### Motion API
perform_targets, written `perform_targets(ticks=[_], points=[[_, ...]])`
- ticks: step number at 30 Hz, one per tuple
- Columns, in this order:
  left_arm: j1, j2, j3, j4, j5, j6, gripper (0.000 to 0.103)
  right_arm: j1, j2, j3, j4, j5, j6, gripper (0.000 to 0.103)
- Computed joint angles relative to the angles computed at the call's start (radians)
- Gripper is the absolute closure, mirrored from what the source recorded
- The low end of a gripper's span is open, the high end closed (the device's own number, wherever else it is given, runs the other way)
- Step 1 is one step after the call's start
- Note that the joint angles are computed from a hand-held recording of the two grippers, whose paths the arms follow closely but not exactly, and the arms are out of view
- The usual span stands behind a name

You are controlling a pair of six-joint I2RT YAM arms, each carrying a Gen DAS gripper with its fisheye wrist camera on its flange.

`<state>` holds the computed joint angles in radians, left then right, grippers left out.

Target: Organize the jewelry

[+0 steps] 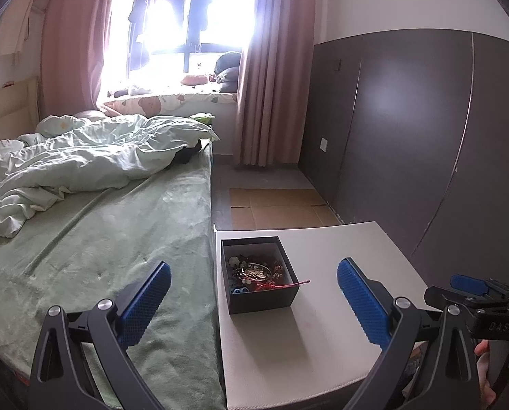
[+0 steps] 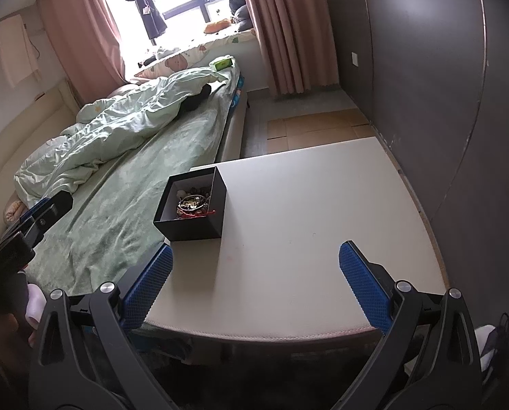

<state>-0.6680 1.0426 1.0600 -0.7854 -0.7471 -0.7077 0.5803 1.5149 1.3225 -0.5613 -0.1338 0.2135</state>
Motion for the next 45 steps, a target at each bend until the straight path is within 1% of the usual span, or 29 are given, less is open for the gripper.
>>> perform_targets(ticks=[18, 32, 35, 42, 45], points=[[0.030, 0.019, -0.004, 0.041, 0.029, 0.042, 0.008, -0.007, 0.017, 0.013, 0.011, 0.008, 0.003, 0.006], [0.027, 0.023, -0.001, 0.038, 0.028, 0.037, 0.008, -0.003, 0.017, 0.016, 0.008, 0.013, 0.009, 0.006], [0.011, 0.026, -0.001, 0.034, 0.000, 0.032, 0.008, -0.003, 0.014, 0.010, 0.010, 0.012, 0.008, 0.006], [0.010, 0.037, 0.004, 0.034, 0.015, 0.022, 0.008, -0.004, 0.019, 0.011, 0.008, 0.009, -0.001, 0.006], [-0.004, 0.039, 0.003, 0.031, -0.011, 0.021, 0.008, -0.003, 0.020, 0.011, 0.009, 0.010, 0.001, 0.006]])
